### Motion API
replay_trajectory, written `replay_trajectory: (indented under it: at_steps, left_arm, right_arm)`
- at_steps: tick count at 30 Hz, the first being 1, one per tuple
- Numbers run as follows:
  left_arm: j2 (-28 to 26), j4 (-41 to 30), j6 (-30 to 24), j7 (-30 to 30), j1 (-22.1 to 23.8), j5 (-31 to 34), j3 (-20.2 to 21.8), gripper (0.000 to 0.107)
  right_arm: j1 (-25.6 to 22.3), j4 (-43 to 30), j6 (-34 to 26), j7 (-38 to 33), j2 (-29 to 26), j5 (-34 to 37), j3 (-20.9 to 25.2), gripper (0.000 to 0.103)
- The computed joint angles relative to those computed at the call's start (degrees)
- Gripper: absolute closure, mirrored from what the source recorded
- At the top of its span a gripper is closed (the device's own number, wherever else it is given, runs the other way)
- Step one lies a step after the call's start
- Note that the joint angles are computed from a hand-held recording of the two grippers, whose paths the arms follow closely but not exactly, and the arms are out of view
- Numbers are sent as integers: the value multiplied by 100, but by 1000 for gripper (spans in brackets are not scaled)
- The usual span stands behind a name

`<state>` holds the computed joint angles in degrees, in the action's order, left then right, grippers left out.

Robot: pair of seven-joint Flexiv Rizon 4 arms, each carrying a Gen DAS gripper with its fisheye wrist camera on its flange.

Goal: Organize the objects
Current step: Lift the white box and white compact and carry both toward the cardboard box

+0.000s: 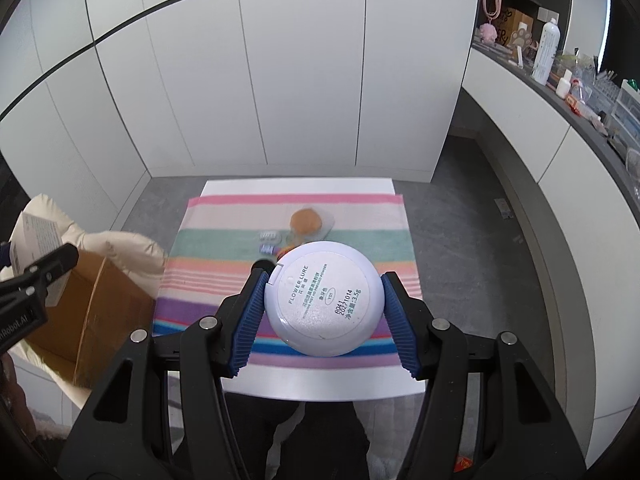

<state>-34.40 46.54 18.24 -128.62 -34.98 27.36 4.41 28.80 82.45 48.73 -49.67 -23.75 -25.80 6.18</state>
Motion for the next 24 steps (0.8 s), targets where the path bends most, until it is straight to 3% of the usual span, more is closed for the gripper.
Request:
replay_trajectory:
  at_steps: [14, 24]
  left_arm:
    - [601, 1282, 221, -425, 7, -67, -280, 35]
    - [728, 1847, 610, -385, 180, -366, -462, 35]
  right_arm:
    - [-107, 1385, 302, 376, 683, 142, 266, 43]
    - [-144, 1749, 104, 496, 862, 321, 410, 43]
